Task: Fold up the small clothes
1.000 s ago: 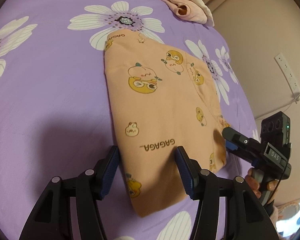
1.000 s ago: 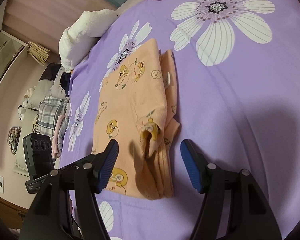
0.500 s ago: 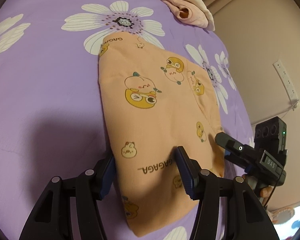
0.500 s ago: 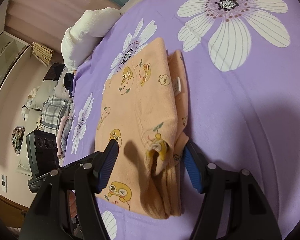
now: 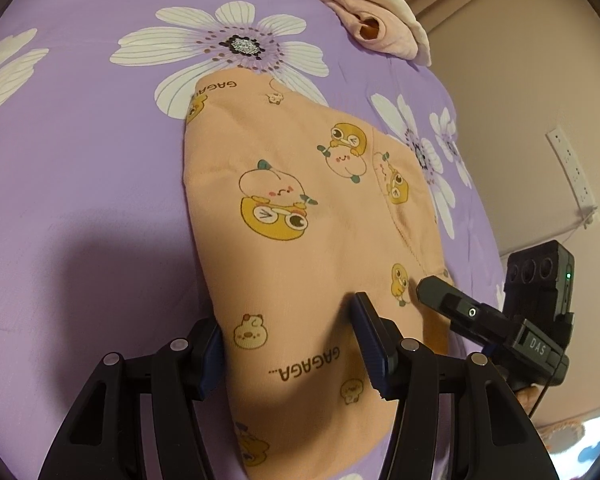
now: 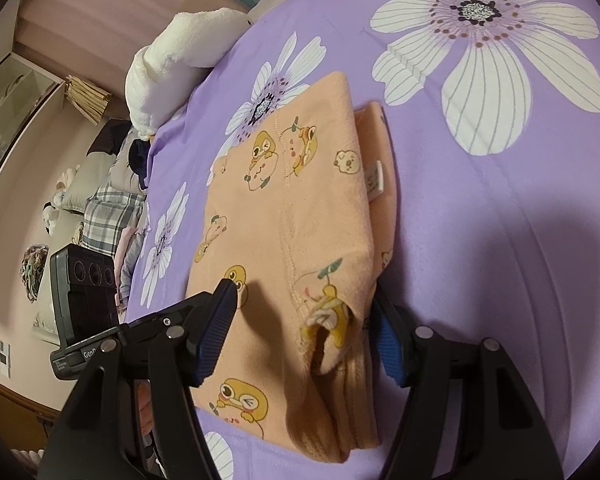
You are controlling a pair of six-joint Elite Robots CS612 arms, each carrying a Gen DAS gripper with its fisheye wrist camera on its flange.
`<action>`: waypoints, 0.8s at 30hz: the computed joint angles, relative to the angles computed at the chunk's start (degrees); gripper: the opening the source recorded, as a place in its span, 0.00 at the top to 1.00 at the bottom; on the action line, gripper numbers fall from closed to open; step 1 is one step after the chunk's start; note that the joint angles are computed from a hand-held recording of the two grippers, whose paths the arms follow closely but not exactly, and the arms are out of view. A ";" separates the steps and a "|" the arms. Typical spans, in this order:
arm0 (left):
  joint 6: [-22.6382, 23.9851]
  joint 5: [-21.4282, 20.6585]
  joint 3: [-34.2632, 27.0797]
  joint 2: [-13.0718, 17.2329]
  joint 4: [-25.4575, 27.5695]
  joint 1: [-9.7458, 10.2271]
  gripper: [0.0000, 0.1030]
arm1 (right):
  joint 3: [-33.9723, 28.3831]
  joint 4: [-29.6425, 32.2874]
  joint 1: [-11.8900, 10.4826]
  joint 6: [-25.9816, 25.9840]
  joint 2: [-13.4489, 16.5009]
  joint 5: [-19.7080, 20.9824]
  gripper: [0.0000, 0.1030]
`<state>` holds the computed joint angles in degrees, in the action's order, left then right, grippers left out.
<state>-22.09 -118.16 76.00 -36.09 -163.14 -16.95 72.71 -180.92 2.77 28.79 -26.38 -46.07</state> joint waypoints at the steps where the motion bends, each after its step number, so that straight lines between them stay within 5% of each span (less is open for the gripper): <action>1: 0.01 0.01 -0.01 0.00 0.03 0.00 0.46 | -0.16 0.13 0.02 -0.12 0.06 0.01 0.37; 15: -0.08 -0.18 -0.36 0.19 0.18 0.00 0.46 | -1.63 0.24 0.15 -0.32 0.84 -0.05 0.38; 24: -2.46 -1.15 -1.00 0.82 -0.85 0.17 0.46 | -1.53 -0.44 -0.16 1.12 1.06 -0.26 0.55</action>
<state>-24.55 -119.30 75.00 -35.27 -163.99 -16.78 71.18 -181.36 2.61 29.91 -25.32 -46.32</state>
